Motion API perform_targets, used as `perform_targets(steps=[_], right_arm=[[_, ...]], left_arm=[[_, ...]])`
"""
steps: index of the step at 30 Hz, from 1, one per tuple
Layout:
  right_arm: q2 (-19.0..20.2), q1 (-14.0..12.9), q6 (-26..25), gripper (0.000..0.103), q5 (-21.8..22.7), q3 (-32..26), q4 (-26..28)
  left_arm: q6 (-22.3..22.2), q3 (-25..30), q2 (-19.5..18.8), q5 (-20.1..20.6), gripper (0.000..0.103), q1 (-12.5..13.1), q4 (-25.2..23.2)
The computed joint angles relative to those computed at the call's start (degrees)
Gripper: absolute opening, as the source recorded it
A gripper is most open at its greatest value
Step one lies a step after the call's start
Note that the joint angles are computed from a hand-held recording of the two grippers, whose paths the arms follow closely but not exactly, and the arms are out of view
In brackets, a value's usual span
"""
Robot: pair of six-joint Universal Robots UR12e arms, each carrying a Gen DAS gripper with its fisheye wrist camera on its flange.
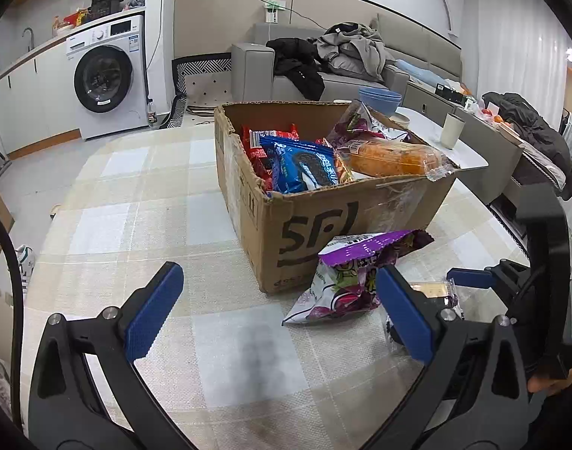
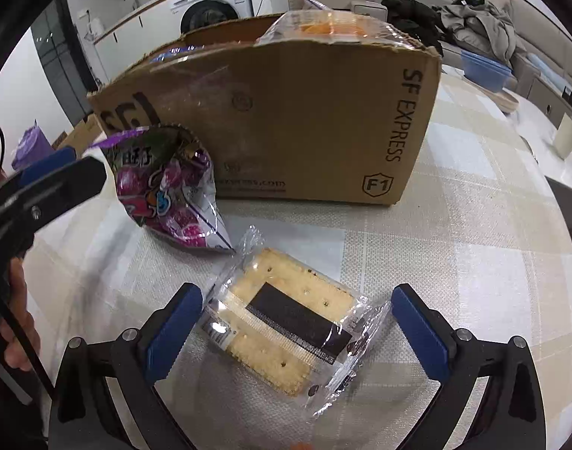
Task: Organize snacks
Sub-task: 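Move the right gripper down over the wrapped cracker pack, then close the right gripper on the cracker pack while the left gripper grasps the purple candy bag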
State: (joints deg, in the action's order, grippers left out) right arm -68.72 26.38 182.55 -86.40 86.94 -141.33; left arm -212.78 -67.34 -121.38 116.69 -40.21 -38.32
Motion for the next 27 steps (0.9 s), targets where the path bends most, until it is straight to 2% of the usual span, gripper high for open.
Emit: perform_targets(steps=[4,12,15,17,22,27], right_arm=[[-0.41,-0.33,-2.78,0.103,0.79,0.05,1.66],[-1.22,-3.30,-9.34,0.102,5.96,0.80,4.17],[-1.56,-4.49,-9.87,0.103,9.38,1.02,5.01],[-1.60,-4.94,-9.55,0.103,9.98,0.97,5.37],[-1.15,-3.87,-10.24,0.103,7.80,0.56,5.24],[-1.21,-0.92,-9.90,0.103,1.34,0.94,3.64]], left_arm=[[0.55,0.05,-0.09,0.14,0.102,-0.11,-0.13],[1.54,0.27,-0.36,-1.16,0.102,-0.11,0.39],[1.67,0.41,-0.48,-1.53,0.102,-0.16,0.35],[1.74,0.53,-0.57,-1.77,0.102,-0.15,0.24],[1.73,0.42,-0.55,-1.95,0.102,-0.16,0.37],[1.28,-0.08,-0.38,-2.70,0.102,-0.04,0.55]])
